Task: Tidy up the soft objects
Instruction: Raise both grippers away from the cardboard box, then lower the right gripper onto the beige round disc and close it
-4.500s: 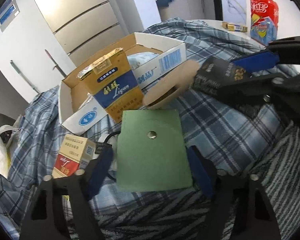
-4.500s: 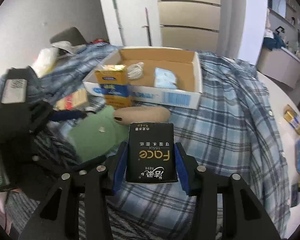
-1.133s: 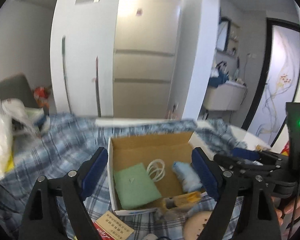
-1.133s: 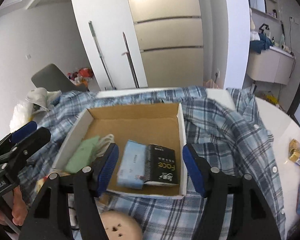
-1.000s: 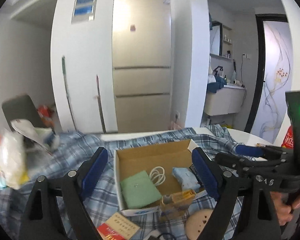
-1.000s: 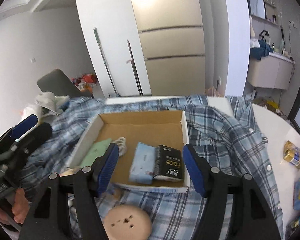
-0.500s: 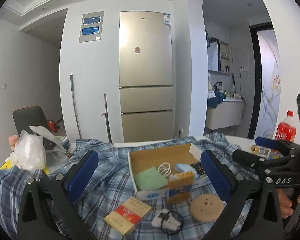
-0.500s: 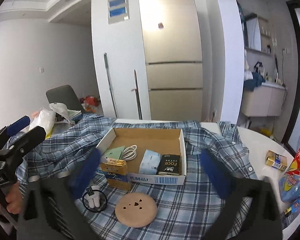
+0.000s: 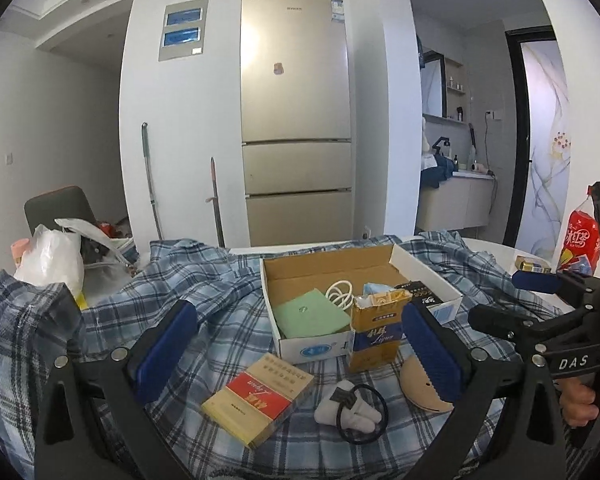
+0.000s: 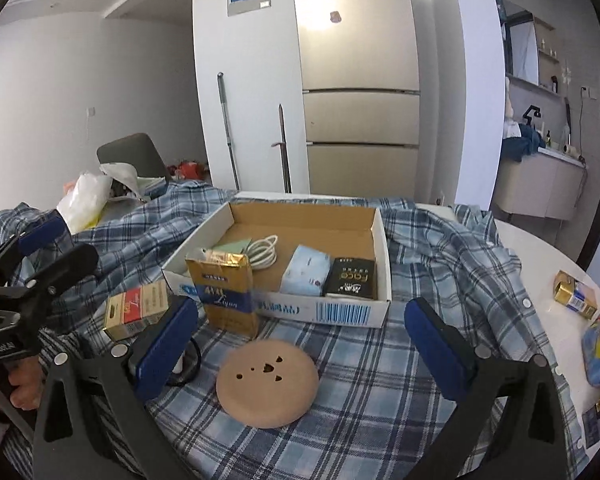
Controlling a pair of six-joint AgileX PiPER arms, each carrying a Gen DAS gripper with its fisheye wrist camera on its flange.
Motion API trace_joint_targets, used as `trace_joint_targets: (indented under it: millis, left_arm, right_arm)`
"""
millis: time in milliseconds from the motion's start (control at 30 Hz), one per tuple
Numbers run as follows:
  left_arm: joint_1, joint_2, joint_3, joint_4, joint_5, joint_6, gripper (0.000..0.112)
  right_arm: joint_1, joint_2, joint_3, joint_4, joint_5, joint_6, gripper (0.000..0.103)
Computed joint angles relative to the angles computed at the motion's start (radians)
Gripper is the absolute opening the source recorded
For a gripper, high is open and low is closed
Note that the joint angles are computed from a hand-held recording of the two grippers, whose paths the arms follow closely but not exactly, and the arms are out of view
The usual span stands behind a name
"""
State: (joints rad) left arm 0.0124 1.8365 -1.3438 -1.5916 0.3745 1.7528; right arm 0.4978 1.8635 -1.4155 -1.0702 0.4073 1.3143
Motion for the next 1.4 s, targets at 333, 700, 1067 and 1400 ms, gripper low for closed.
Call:
trace_joint_targets:
  millis: [333,700,1067,1400]
  left_arm:
    - [0.004,0.016,-0.033,0.126,0.009,-0.144,0.103]
    - [0.0,0.019,-0.042,0.184,0.008,-0.207,0.103]
    - [0.001,0.039,-0.079,0.301,0.024,-0.333,0.103]
    - [-0.002,0.063,-0.117,0.42,0.044,-0.459,0.103]
  right_arm:
    - [-0.007,0.034,-0.046,0.182,0.007,-0.192,0.103]
    - [-0.044,0.081,-0.122,0.565,0.026,-0.563,0.103]
    - [-0.017,0.265,-0.386,0.777,0.304,-0.867,0.103]
    - [-0.012,0.334,-0.482,0.8,0.408,-0.923,0.088]
